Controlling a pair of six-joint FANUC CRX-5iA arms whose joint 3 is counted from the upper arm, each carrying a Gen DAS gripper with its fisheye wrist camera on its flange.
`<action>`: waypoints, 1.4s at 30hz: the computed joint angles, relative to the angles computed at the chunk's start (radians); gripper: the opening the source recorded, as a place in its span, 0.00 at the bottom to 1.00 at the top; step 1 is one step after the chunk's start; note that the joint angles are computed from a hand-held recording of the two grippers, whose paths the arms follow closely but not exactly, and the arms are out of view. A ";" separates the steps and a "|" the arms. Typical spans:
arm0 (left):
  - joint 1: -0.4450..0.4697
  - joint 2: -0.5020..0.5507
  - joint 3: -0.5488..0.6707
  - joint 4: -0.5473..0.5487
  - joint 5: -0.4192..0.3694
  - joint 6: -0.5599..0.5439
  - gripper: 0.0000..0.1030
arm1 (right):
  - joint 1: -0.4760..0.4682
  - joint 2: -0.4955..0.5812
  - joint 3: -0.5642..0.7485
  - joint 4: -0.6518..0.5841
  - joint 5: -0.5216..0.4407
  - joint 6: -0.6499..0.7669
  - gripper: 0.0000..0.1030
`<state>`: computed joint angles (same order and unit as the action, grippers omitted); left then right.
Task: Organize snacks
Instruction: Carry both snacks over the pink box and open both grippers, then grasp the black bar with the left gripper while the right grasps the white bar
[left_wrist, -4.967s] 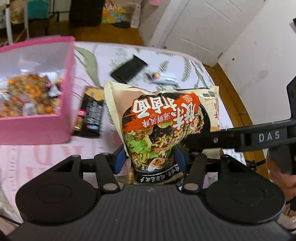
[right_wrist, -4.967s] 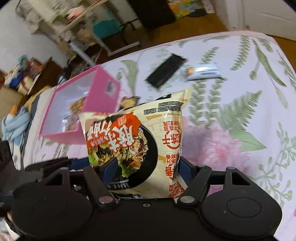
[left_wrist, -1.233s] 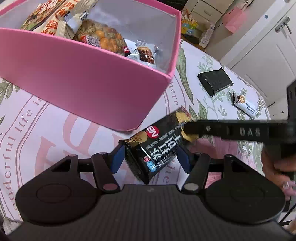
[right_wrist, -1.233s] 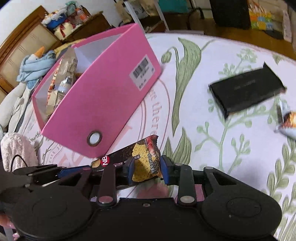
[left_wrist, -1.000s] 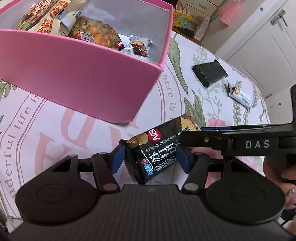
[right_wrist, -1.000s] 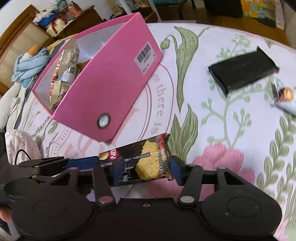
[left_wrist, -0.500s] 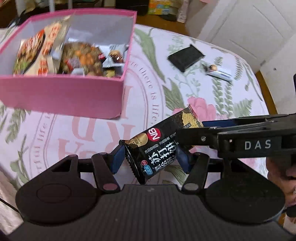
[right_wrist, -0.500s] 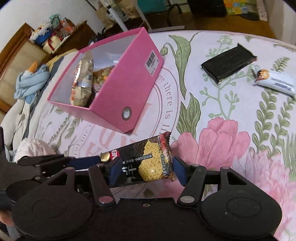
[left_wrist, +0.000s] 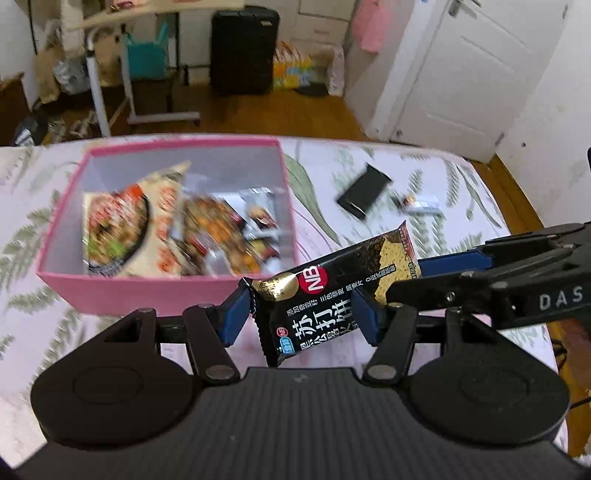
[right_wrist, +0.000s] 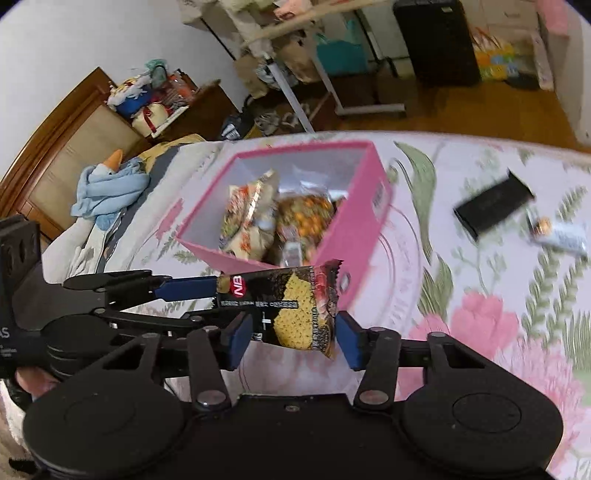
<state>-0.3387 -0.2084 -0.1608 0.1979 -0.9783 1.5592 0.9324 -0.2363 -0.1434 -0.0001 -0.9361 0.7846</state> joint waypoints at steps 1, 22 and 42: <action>0.012 -0.001 0.001 0.000 0.008 -0.003 0.57 | -0.003 0.014 0.012 0.003 0.005 0.003 0.47; 0.087 0.167 0.064 -0.033 0.066 0.029 0.57 | -0.161 0.402 0.337 -0.060 0.008 0.321 0.47; 0.034 0.147 0.138 -0.015 -0.051 -0.033 0.61 | -0.125 0.016 -0.063 0.109 0.207 0.049 0.52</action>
